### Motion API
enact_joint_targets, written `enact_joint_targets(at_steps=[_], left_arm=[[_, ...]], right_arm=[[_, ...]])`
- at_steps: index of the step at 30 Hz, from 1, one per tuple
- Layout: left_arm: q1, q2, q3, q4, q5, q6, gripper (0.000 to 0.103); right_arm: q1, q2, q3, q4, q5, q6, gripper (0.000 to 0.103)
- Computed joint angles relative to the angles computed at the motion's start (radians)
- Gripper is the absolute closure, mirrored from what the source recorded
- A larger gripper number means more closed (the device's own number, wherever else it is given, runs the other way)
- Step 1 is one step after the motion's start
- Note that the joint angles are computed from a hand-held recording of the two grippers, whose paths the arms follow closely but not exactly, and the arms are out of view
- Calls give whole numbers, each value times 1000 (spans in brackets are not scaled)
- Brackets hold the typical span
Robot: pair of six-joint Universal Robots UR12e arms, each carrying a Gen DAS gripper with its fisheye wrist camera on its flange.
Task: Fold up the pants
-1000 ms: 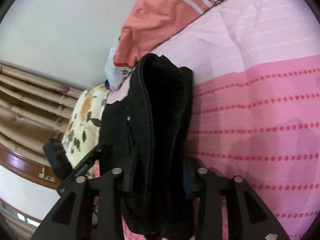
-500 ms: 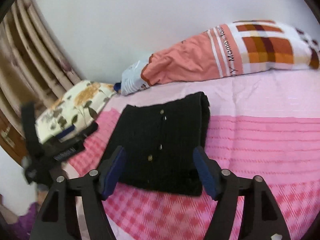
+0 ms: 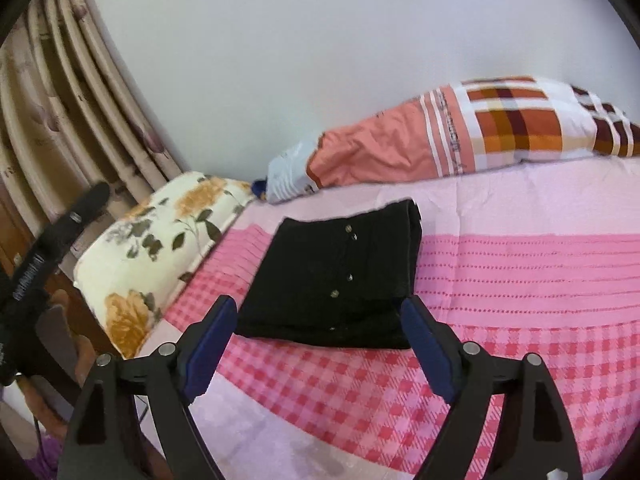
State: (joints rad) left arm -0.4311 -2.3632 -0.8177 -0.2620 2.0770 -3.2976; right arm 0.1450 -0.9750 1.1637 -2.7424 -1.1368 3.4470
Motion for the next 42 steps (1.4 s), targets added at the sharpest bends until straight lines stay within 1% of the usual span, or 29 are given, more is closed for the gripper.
enact_joint_targets(at_steps=[2,3,4,5,7,8,9,11,12,13,15,17,19,22,25,31,33,42], left_arm=[[-4,16,-22,61,8,-34,0],[-6,21,-24,67,23,-58,0],[-8,26,-24,49,39,-86,0],[-7,37,-29,20,35,-114,0],[-1,54,-46,1,-9,-129,0],[-1,59,-48,-16,-8,-128,0],[-4,58,-44,-34,9,-126,0],[-14,55,-34,-81,68,-116,0],[-16,55,-36,-84,79,-104,0],[-15,55,-42,-73,71,-95,0],[-10,66,-68,-60,26,-102,0],[-6,72,-80,-83,3,-135,0],[1,79,-92,-105,-34,-161,0],[4,80,-98,-122,-43,-183,0],[3,78,-102,-118,-35,-174,0],[-2,66,-86,-151,-18,-109,0],[-4,64,-85,-153,-12,-102,0],[-3,61,-80,-184,-32,-103,0]], right_arm=[[-2,-15,18,-29,3,7,15],[-3,-22,26,-42,4,12,14],[-4,-29,34,-51,5,15,14],[-4,-34,40,-58,5,16,14],[-4,-45,53,-71,3,20,14],[-5,-48,57,-75,2,23,14],[-5,-53,63,-81,1,26,13],[-3,-58,68,-82,-7,24,12],[0,-61,69,-78,-20,23,12],[1,-62,70,-77,-26,23,12],[6,-63,68,-66,-38,15,12],[17,-65,62,-37,-82,-6,12],[24,-67,62,-32,-103,-19,12],[37,-69,61,-25,-155,-39,12],[41,-70,62,-27,-166,-44,12],[47,-68,55,-13,-168,-65,12],[48,-68,54,-10,-170,-64,12],[48,-64,52,13,-175,-45,12]])
